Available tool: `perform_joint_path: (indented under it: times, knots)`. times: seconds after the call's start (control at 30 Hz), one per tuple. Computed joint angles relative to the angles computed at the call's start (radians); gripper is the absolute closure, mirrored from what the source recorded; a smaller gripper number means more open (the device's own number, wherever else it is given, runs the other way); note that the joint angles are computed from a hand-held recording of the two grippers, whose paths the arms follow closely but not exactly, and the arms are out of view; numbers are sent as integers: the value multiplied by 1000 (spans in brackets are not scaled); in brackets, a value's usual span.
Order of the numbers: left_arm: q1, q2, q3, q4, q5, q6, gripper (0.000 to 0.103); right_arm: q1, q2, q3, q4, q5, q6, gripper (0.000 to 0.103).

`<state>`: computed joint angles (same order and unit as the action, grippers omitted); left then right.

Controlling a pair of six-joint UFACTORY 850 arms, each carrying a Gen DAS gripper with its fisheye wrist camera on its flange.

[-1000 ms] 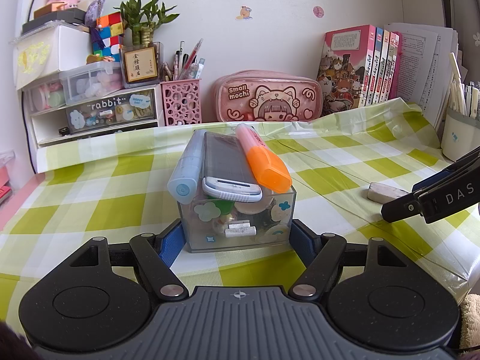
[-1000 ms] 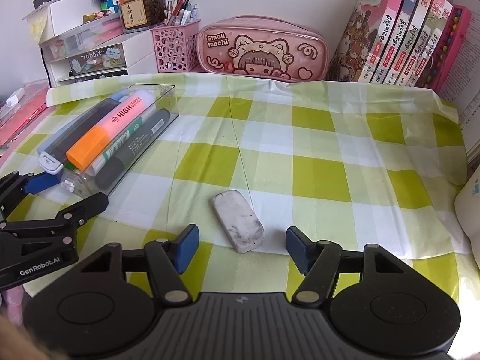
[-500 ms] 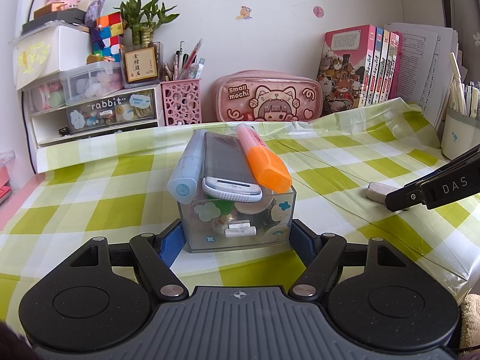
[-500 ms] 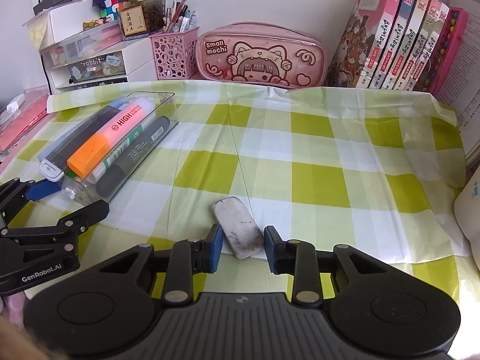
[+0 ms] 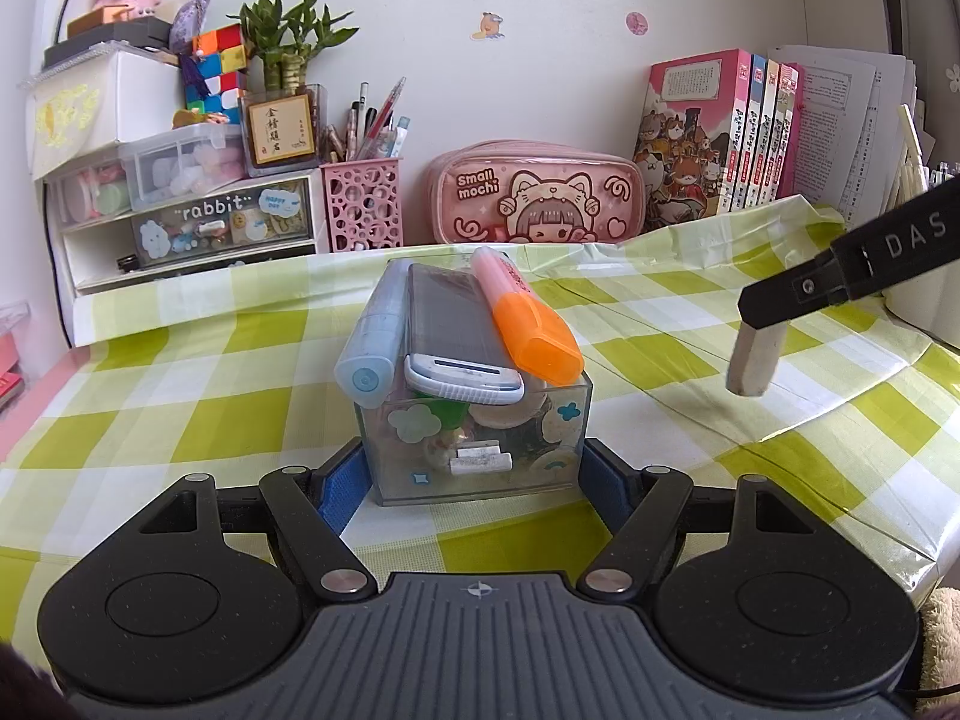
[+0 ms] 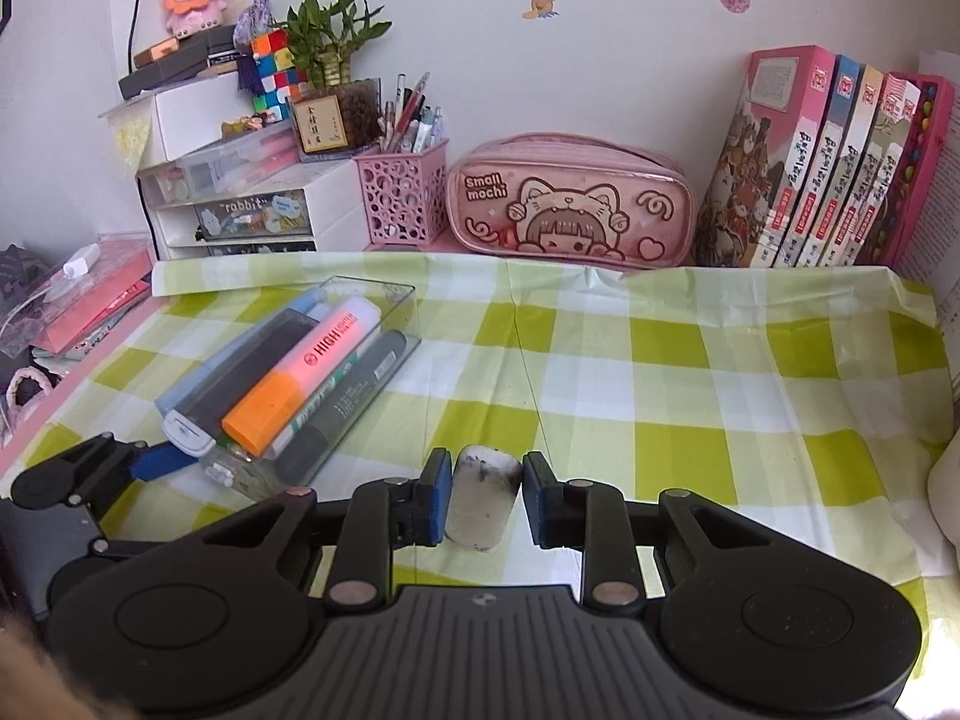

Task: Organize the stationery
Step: 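Grasp the white eraser with the right tool and lift it, then lower the white eraser into the clear box and open the right tool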

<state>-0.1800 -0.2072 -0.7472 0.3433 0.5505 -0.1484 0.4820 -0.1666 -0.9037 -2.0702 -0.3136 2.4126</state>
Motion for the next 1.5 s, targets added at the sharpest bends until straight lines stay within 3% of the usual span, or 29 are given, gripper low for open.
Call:
perform_joint_path:
  times: [0.23,0.6,1.07,1.3,1.5]
  knots:
    - [0,0,0,1,0,0,30,-35,-21,-42,-241,52,289,73]
    - [0,-1,-1,-1,1,1,30,-57,-130,-226,-354,60,488,73]
    - [0,-1,-2,5,0,-3,30,-55,-332,-449,-87,103,265,73]
    - [1,0,-1,6,0,-3,30,-53,-377,-488,103,130,73,73]
    - [1,1,-1,12,-1,-6,30,-52,-380,-487,89,130,66,72]
